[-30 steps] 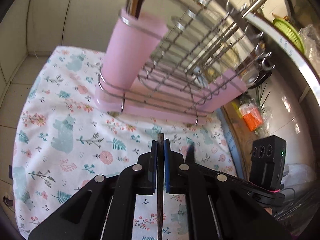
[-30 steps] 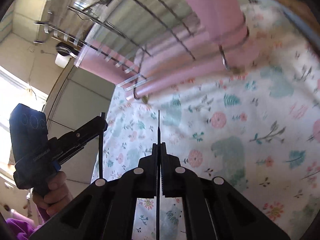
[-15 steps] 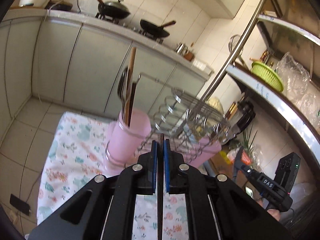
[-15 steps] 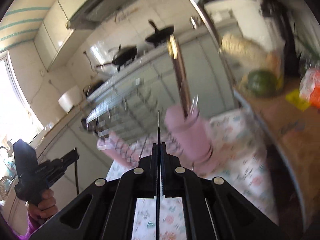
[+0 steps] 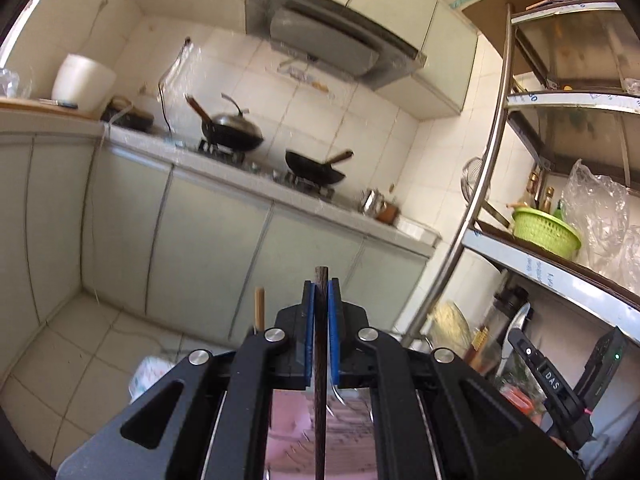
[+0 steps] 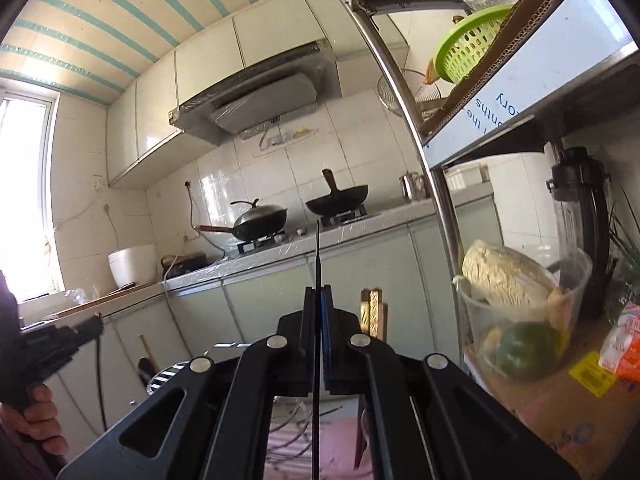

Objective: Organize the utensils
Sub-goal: 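Lift the stick and knife up and carry them over the pink cup, then lower the stick and knife into the pink cup and open both grippers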

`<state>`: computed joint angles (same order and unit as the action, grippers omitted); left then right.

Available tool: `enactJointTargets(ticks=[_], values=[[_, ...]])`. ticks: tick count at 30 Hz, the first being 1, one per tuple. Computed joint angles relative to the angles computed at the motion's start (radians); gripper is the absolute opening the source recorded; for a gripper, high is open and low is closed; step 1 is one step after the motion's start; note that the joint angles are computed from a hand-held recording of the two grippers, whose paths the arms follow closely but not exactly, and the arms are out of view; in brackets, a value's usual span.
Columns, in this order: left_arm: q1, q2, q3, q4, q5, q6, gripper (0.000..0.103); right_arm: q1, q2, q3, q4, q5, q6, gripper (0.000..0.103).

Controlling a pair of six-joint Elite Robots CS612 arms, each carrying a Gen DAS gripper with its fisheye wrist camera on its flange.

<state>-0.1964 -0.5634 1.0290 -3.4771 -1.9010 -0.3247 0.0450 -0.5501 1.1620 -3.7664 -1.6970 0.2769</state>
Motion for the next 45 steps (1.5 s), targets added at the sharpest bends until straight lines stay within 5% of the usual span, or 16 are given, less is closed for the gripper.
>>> enactJointTargets(ticks=[12,21,45], values=[[-0.031,0.097,-0.153,-0.098,0.149,0.064,0.006,0.014,0.070,-0.081,0.034,-0.056,-0.121,0.002],[-0.055,0.164,-0.214,-0.194,0.237,0.155,0.006,0.021,0.077,-0.065,0.047,-0.064,-0.120,0.002],[-0.051,0.081,0.008,-0.030,0.168,0.195,0.006,0.026,0.026,0.040,0.198,-0.060,0.011,0.004]])
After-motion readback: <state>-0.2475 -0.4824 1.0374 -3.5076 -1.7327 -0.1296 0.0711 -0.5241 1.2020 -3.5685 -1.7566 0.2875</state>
